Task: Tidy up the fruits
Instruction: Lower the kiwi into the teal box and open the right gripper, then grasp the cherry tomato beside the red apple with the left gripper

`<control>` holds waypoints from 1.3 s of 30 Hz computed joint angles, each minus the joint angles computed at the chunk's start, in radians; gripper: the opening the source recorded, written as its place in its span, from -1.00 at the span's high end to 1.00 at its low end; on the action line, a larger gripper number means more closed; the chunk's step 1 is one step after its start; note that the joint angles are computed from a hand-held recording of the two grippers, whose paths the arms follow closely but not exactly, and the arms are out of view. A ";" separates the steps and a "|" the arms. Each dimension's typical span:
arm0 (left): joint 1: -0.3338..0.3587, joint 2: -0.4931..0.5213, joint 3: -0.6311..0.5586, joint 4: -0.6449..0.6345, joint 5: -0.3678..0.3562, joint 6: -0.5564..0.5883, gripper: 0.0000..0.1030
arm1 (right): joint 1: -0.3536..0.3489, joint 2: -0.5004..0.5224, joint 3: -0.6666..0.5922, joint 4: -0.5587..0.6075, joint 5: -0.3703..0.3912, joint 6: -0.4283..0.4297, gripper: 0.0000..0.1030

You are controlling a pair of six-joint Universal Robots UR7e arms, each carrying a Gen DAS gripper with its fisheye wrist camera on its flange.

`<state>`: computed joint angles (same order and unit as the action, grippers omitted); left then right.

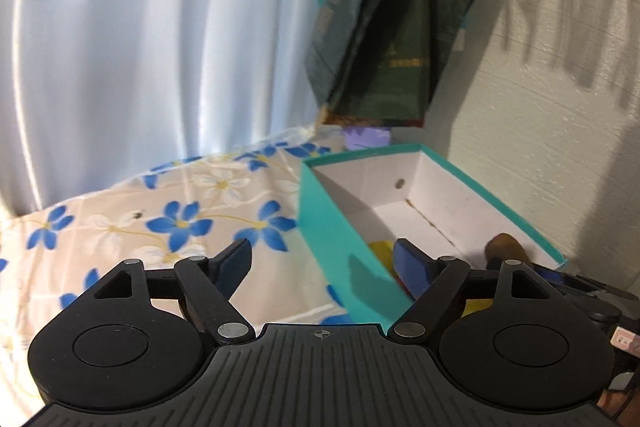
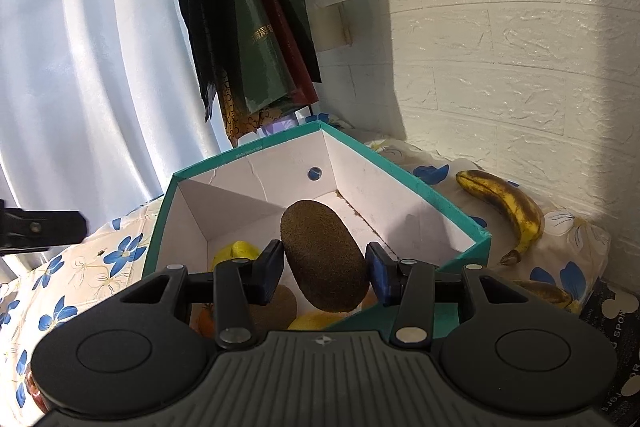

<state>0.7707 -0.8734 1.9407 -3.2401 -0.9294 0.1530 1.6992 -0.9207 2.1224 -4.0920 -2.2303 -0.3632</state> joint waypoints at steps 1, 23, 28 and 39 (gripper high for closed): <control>-0.002 -0.013 0.018 -0.019 0.030 0.002 -0.62 | 0.002 0.000 0.001 0.011 0.005 0.004 0.14; 0.066 -0.204 0.235 0.004 0.306 -0.132 -0.73 | 0.068 0.058 -0.078 0.172 -0.061 -0.051 0.02; 0.093 -0.193 0.240 0.014 0.310 -0.159 -0.71 | 0.109 0.093 -0.075 0.004 -0.047 -0.181 -0.97; 0.162 -0.142 0.203 0.002 0.282 -0.092 -0.56 | 0.181 0.135 -0.037 -0.065 0.070 -0.328 -1.00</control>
<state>0.9330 -1.0156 2.1441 -3.2381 -0.6472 0.0605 1.8798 -0.7859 2.0852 -4.1571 -2.1605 -0.6907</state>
